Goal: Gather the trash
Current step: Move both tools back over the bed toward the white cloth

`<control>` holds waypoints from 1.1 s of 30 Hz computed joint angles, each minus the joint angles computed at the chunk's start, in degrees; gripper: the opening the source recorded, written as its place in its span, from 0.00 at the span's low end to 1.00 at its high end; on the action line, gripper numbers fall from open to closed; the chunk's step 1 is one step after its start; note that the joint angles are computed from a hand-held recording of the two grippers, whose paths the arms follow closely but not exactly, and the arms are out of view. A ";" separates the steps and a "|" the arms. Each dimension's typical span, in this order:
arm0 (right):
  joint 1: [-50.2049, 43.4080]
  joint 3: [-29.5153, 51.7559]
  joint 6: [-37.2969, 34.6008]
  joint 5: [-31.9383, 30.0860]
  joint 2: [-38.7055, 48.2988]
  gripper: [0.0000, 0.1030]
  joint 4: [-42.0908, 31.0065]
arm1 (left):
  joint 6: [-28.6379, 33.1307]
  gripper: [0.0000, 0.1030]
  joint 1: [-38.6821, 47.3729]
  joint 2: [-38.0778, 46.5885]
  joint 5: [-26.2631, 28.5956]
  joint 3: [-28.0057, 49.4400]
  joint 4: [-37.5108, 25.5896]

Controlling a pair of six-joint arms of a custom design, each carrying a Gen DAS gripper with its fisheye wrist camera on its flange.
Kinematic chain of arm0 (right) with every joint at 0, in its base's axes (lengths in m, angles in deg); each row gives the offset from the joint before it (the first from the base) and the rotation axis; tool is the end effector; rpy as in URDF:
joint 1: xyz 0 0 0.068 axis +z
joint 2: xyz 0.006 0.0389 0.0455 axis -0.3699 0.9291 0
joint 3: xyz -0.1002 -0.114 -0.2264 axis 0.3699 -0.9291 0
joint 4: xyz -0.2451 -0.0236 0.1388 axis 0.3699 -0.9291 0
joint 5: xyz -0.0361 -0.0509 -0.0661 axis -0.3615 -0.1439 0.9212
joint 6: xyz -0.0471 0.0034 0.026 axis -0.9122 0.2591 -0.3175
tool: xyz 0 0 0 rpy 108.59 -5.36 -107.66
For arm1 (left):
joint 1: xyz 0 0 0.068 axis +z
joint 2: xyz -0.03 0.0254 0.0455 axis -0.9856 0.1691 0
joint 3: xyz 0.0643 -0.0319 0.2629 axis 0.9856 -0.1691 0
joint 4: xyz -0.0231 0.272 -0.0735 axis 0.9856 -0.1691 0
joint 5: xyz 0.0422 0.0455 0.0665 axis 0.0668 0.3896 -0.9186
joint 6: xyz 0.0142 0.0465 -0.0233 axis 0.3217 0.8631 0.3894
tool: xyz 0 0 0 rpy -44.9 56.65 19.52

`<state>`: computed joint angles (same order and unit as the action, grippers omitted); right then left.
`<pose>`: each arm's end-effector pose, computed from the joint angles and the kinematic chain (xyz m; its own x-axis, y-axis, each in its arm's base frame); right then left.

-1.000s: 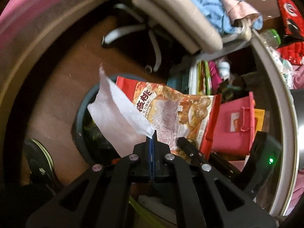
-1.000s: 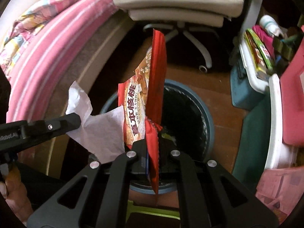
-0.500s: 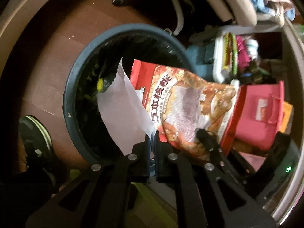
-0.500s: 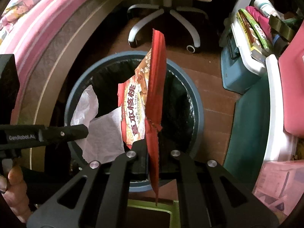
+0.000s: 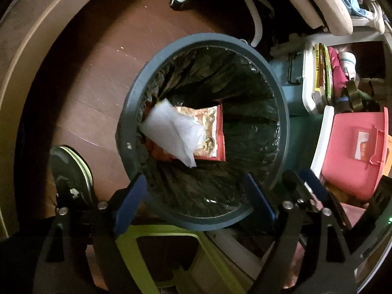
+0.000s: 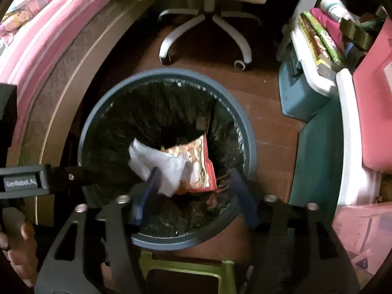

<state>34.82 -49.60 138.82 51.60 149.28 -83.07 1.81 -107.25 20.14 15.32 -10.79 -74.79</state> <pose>0.1297 0.1779 0.0632 -0.9173 0.2286 -0.3261 0.2162 0.9735 0.0742 0.2551 -0.1470 0.0632 -0.9962 0.0412 0.0767 0.0037 0.9004 -0.4351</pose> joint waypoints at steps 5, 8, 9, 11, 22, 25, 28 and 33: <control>0.91 1.27 -0.11 3.22 -4.73 0.77 -4.04 | -1.02 0.82 1.46 -4.86 -1.87 -1.40 -1.55; 1.95 3.23 -1.29 5.19 -7.53 0.78 -6.50 | -2.48 0.82 3.22 -11.01 -4.01 -3.16 -2.80; 2.61 4.67 -2.10 6.17 -8.33 0.78 -7.54 | -3.32 0.82 4.31 -14.58 -4.69 -4.22 -3.21; 3.88 7.49 -3.35 8.00 -9.51 0.78 -9.32 | -5.04 0.83 6.67 -20.70 -4.28 -6.08 -3.72; 12.21 29.08 -13.21 17.10 -8.13 0.83 -15.64 | -4.79 0.83 26.13 -53.54 -2.70 -8.20 -15.86; 14.48 36.35 -16.84 18.52 -5.33 0.83 -16.30 | 0.08 0.83 35.06 -58.31 -0.36 -4.81 -20.72; 16.21 44.20 -21.29 19.26 -1.24 0.85 -16.09 | 7.33 0.84 46.36 -59.11 4.93 0.27 -26.85; 17.53 58.61 -27.58 17.73 7.63 0.86 -15.60 | 20.85 0.84 67.53 -56.78 14.31 7.63 -34.75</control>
<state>52.34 9.01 111.24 69.33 156.92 -98.67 22.65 -39.72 -36.64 29.63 -3.16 -109.54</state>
